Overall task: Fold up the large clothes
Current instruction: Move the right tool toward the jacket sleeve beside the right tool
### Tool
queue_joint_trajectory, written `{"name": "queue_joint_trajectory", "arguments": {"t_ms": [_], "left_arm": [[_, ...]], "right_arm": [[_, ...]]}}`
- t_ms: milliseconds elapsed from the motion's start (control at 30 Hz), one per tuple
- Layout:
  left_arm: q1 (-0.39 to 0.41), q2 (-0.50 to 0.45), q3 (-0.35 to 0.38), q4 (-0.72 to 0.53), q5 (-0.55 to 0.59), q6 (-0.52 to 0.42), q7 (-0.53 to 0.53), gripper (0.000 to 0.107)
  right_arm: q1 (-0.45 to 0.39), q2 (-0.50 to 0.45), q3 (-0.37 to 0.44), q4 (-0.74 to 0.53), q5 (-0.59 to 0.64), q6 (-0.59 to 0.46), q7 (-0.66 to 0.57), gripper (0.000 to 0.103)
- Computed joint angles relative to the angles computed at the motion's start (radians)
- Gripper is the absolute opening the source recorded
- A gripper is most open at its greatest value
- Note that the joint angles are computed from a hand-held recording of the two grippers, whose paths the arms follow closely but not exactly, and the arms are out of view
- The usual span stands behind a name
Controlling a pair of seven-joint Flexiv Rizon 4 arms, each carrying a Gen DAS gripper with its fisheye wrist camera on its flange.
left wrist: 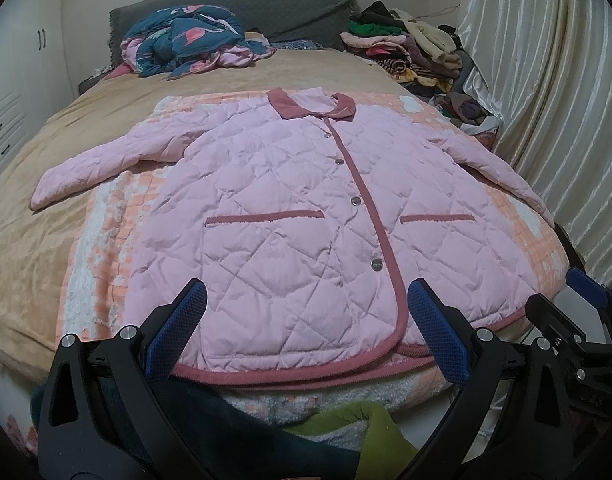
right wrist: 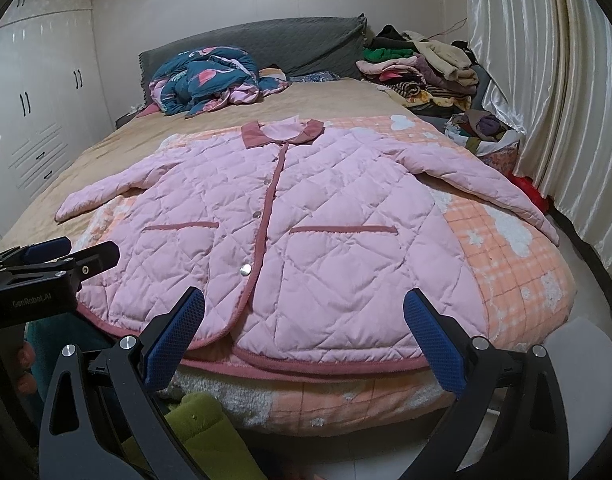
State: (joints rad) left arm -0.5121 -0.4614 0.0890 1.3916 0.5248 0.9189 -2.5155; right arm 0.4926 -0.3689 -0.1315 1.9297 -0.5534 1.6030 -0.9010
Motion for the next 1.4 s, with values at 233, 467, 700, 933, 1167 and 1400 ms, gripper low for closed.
{"name": "queue_joint_trajectory", "arguments": {"t_ms": [233, 467, 700, 933, 1167, 1400], "left_arm": [[0.029, -0.021, -0.002, -0.034, -0.029, 0.004, 0.037, 0.094], [0.064, -0.072, -0.005, -0.099, -0.106, -0.011, 0.109, 0.094], [0.076, -0.135, 0.005, -0.195, -0.155, -0.043, 0.159, 0.094], [0.081, -0.205, 0.014, -0.312, -0.195, -0.078, 0.205, 0.094], [0.093, -0.308, 0.015, -0.499, -0.241, -0.155, 0.265, 0.094], [0.102, -0.458, 0.005, -0.762, -0.295, -0.259, 0.351, 0.094]], "right_arm": [[-0.061, -0.041, 0.071, -0.089, 0.042, -0.049, -0.043, 0.099], [-0.095, -0.087, 0.108, -0.183, 0.085, -0.088, -0.084, 0.099], [-0.121, -0.142, 0.129, -0.286, 0.123, -0.124, -0.1, 0.099], [-0.129, -0.198, 0.121, -0.39, 0.148, -0.149, -0.107, 0.099], [-0.159, -0.263, 0.141, -0.515, 0.19, -0.195, -0.119, 0.099], [-0.188, -0.323, 0.147, -0.632, 0.236, -0.252, -0.109, 0.099]]}}
